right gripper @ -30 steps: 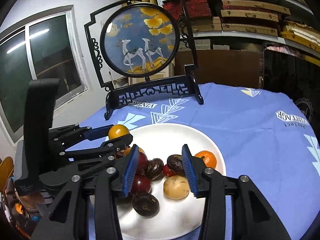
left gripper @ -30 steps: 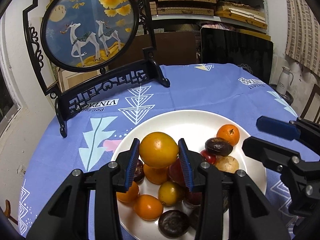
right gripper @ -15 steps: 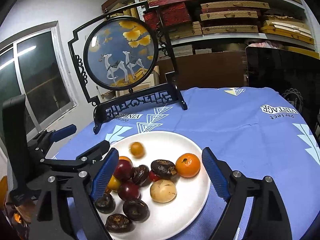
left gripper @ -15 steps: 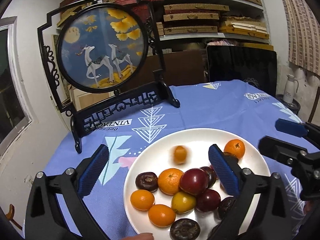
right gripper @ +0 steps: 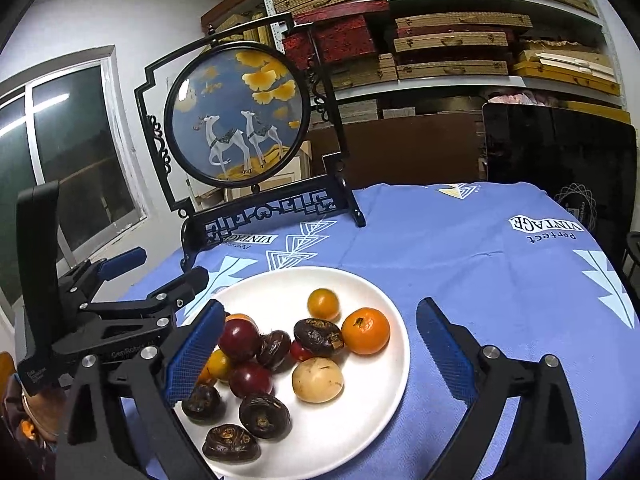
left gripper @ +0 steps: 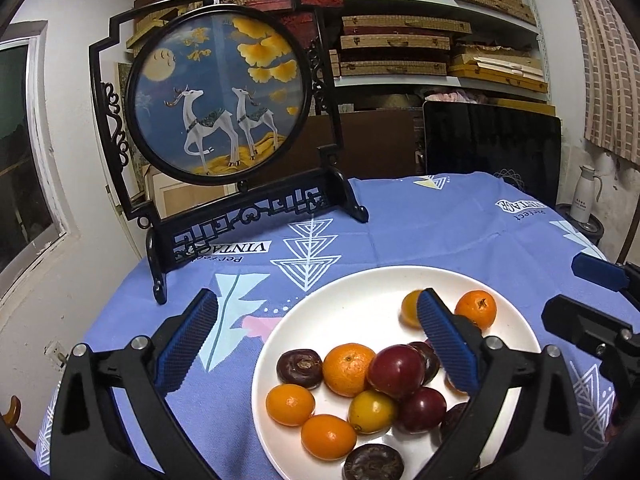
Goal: Organize fruits
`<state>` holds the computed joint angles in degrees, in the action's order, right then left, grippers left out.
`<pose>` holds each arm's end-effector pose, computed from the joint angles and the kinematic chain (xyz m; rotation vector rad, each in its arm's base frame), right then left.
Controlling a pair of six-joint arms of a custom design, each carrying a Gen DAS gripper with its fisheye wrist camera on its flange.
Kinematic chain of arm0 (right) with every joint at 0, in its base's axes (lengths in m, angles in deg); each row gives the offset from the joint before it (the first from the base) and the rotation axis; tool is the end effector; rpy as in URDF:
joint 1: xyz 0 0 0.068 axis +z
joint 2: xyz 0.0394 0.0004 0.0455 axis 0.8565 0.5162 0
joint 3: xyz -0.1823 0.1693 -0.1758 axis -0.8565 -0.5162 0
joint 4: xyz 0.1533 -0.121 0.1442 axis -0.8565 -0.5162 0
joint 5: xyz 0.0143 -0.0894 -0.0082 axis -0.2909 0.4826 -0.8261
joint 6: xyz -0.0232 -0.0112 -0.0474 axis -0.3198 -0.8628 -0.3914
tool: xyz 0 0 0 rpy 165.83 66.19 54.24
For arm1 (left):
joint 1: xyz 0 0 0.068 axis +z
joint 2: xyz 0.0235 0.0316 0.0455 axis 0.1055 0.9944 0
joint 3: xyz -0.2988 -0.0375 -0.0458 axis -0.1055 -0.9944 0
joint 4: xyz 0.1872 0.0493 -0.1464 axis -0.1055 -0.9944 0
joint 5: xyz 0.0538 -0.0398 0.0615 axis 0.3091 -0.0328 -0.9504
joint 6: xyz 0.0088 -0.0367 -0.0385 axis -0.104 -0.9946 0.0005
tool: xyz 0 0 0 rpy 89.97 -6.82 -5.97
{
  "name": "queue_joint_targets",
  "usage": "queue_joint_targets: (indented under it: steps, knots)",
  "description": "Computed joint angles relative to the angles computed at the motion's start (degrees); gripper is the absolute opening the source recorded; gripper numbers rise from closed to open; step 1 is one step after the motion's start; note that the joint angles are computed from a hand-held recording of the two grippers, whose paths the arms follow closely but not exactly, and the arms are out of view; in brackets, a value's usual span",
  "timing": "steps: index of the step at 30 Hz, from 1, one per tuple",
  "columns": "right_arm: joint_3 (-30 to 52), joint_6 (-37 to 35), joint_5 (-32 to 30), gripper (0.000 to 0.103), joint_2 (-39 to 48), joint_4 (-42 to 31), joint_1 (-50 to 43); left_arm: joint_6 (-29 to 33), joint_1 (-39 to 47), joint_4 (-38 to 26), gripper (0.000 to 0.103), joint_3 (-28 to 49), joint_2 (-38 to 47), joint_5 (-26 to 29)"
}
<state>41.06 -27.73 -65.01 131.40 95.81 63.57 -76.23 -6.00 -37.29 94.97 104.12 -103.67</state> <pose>0.2818 0.0347 0.1736 -0.2057 2.0633 0.4425 0.2932 -0.0540 0.1842 0.1127 2.0497 0.1442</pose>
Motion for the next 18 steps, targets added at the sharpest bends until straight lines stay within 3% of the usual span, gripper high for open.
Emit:
queue_joint_targets:
  steps: [11,18]
  knots:
    - [-0.11,-1.31,0.98,0.097,-0.09,-0.22,1.23,-1.64,1.76,-2.02,0.097,0.17,-0.31,5.77]
    - [-0.4,-2.58,2.65,0.097,0.23,0.25,2.54,-1.21,1.11,-0.39,0.097,-0.52,-0.13,3.99]
